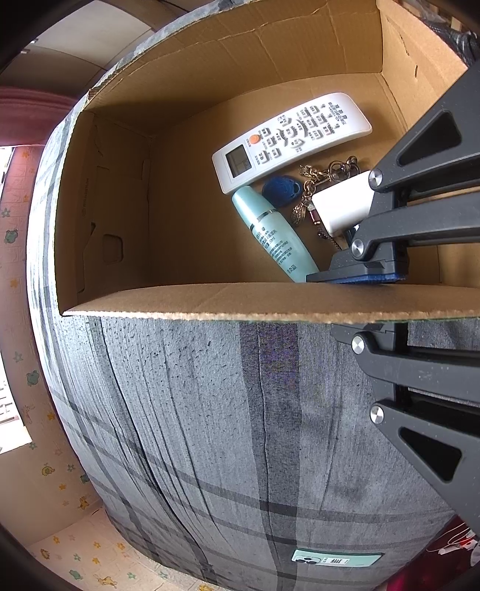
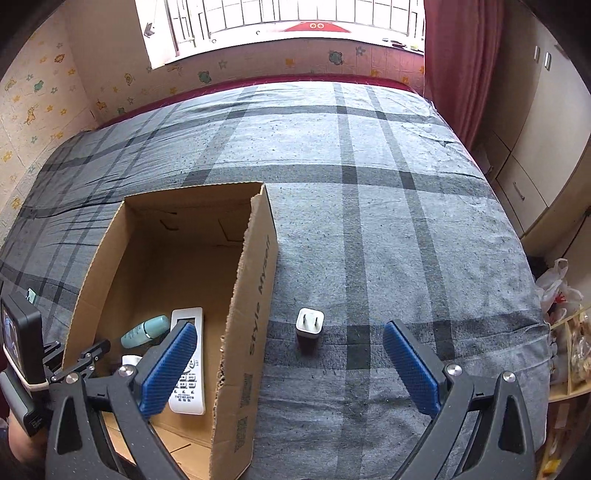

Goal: Organize rigid objects
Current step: 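Withdraw the right gripper from the box toward the white plug charger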

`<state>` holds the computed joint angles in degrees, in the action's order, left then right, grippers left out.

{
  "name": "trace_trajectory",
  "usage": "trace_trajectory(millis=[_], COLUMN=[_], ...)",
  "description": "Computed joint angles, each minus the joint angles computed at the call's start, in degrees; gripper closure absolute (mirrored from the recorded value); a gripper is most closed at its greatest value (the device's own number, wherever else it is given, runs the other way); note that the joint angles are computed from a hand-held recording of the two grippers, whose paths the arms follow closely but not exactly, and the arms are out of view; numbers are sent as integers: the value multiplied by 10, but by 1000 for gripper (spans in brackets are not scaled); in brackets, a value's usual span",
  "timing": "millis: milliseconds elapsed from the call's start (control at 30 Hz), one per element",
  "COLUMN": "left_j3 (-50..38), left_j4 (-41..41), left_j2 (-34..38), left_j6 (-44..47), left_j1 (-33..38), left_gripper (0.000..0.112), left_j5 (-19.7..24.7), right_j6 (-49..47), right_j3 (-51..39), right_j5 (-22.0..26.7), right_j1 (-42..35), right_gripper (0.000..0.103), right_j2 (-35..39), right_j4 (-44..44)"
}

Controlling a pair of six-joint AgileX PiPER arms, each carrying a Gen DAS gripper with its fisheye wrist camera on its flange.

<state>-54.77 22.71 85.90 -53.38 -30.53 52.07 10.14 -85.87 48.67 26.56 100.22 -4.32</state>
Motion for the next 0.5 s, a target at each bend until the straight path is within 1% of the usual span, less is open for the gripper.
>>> trace_trajectory(millis=[267,500], left_j3=[-2,-6], left_j4=[0,4], left_j2=[0,5], left_j6=[-1,-6], left_j1=[-2,-6], left_gripper=[101,101], left_j5=[3,7], right_j6=[2,-18], right_j3=[56,94], right_j5=[-34,-65], right_j1=[-34,-69], right_gripper=[0,0], right_j2=[-15,-12], right_j4=[3,18])
